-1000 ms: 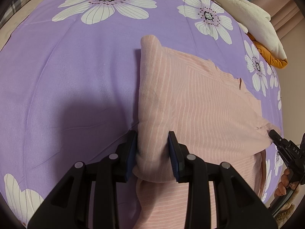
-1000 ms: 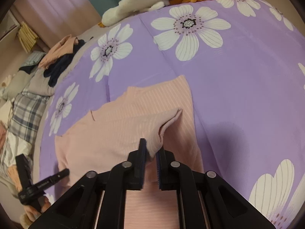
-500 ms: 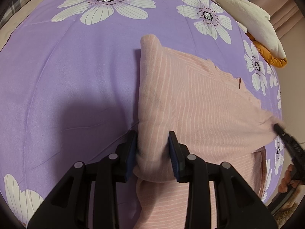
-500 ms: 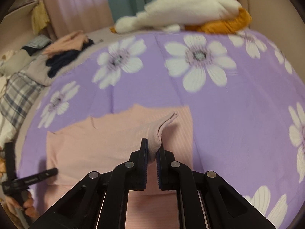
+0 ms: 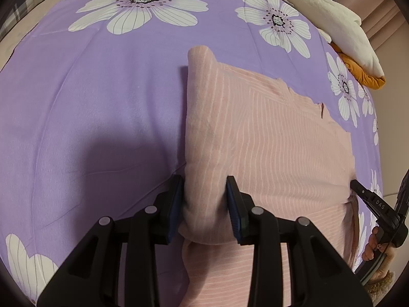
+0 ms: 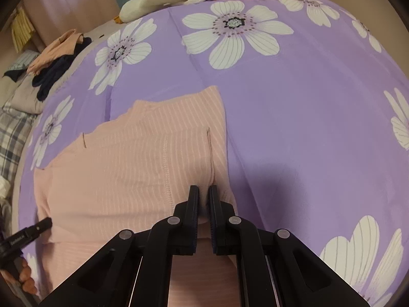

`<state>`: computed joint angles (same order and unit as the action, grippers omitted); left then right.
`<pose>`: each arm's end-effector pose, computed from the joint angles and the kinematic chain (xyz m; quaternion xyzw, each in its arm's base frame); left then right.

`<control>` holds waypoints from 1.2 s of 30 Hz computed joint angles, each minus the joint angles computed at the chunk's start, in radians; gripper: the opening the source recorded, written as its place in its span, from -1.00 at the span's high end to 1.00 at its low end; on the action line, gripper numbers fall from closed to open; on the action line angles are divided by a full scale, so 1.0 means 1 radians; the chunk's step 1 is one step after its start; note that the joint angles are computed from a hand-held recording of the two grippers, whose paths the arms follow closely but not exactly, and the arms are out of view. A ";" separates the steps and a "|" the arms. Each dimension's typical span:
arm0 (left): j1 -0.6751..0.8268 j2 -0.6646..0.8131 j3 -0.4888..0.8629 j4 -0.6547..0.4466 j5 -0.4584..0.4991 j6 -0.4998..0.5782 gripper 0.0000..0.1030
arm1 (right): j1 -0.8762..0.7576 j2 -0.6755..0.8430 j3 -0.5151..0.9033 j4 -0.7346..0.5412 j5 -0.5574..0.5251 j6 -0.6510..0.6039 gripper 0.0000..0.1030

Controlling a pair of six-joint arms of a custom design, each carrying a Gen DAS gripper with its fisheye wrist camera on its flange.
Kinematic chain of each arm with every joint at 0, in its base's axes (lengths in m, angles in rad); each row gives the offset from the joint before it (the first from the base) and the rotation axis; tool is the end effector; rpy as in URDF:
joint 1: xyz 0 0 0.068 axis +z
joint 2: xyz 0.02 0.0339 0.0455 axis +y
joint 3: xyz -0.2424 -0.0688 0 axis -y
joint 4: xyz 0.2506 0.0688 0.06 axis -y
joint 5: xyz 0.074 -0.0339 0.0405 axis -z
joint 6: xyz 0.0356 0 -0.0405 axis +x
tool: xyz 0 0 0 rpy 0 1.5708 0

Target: Fold small clothes

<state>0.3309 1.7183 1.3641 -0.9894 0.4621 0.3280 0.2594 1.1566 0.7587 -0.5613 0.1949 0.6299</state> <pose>0.3223 0.0939 0.2195 0.0246 0.9672 -0.1796 0.1780 0.2330 0.0547 0.2044 0.2036 0.9274 0.0451 0.3104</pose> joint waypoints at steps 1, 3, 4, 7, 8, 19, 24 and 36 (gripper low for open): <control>-0.001 0.000 0.001 0.000 -0.001 0.001 0.32 | 0.002 -0.003 -0.001 0.000 0.000 0.001 0.85; 0.000 0.000 0.000 0.002 -0.001 0.005 0.32 | 0.010 -0.014 -0.001 -0.006 0.015 0.008 0.86; 0.001 0.001 0.000 0.003 0.000 0.007 0.31 | 0.018 -0.031 -0.005 -0.005 0.028 0.016 0.87; 0.000 0.001 -0.001 0.006 0.001 0.005 0.31 | 0.036 -0.049 0.005 -0.017 0.059 0.008 0.88; -0.001 0.002 -0.001 0.007 0.000 0.004 0.31 | 0.036 -0.049 0.006 -0.018 0.059 0.006 0.88; -0.003 -0.006 -0.011 0.015 0.000 0.005 0.31 | 0.005 0.002 -0.011 0.012 0.007 0.004 0.88; -0.004 -0.011 -0.020 0.024 0.000 0.006 0.31 | 0.004 0.012 -0.011 0.012 0.005 0.002 0.88; -0.007 -0.015 -0.026 0.030 0.001 0.006 0.31 | 0.002 0.012 -0.024 0.023 -0.003 0.017 0.88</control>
